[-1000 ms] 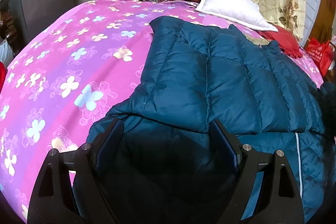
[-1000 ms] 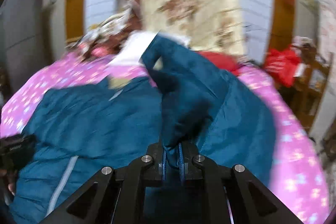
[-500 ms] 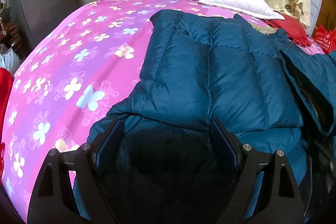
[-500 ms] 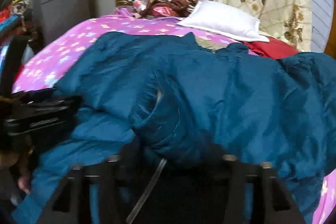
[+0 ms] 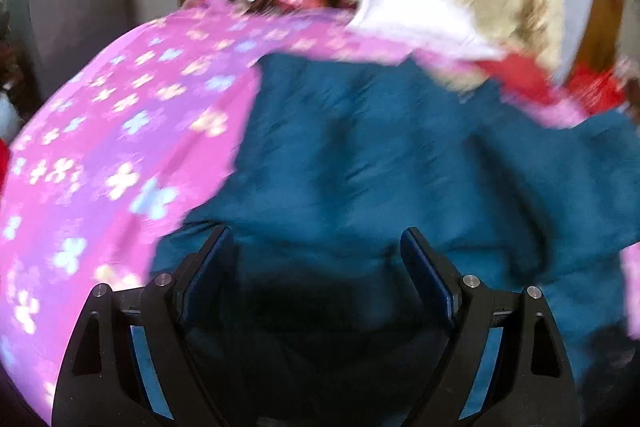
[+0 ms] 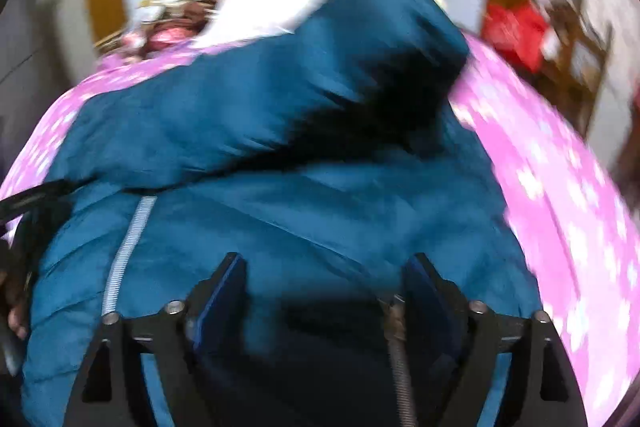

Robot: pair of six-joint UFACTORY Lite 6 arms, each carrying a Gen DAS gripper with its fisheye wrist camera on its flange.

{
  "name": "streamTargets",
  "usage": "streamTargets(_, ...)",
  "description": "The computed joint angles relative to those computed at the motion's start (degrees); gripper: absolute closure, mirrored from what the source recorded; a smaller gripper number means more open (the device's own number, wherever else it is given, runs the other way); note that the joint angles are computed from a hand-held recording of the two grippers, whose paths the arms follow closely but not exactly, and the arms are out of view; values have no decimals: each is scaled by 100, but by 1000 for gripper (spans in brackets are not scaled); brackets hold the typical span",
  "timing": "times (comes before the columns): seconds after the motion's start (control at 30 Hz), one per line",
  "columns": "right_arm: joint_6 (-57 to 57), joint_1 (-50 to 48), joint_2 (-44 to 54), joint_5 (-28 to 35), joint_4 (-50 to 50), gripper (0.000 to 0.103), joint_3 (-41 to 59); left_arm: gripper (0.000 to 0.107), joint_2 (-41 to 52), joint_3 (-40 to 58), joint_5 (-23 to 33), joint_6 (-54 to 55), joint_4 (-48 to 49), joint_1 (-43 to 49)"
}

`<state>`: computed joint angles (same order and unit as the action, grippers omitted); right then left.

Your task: Fold large clothes

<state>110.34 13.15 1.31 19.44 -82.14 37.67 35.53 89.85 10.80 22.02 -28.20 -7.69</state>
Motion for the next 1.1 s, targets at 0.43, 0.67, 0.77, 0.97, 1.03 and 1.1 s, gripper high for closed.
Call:
streamTargets(0.43,59,112,451,81,-114,0,201,25,1907,3002,1952,-1745,483,-1143)
streamTargets(0.67,77,139,507,126,-127,0,243,98,1228,2199,1589,-1252,167,-1140)
streamTargets(0.77,105,152,519,137,-144,0,246,98,599,1525,1395,-535,-525,-843)
streamTargets(0.97,116,151,519,140,-159,0,242,100,-70,1066,1320,555,-1252,207)
streamTargets(1.03,122,151,517,150,-170,0,232,100,257,1417,1647,625,-1238,499)
streamTargets(1.1,143,175,528,180,-173,0,232,99,452,1469,1775,695,-1206,571)
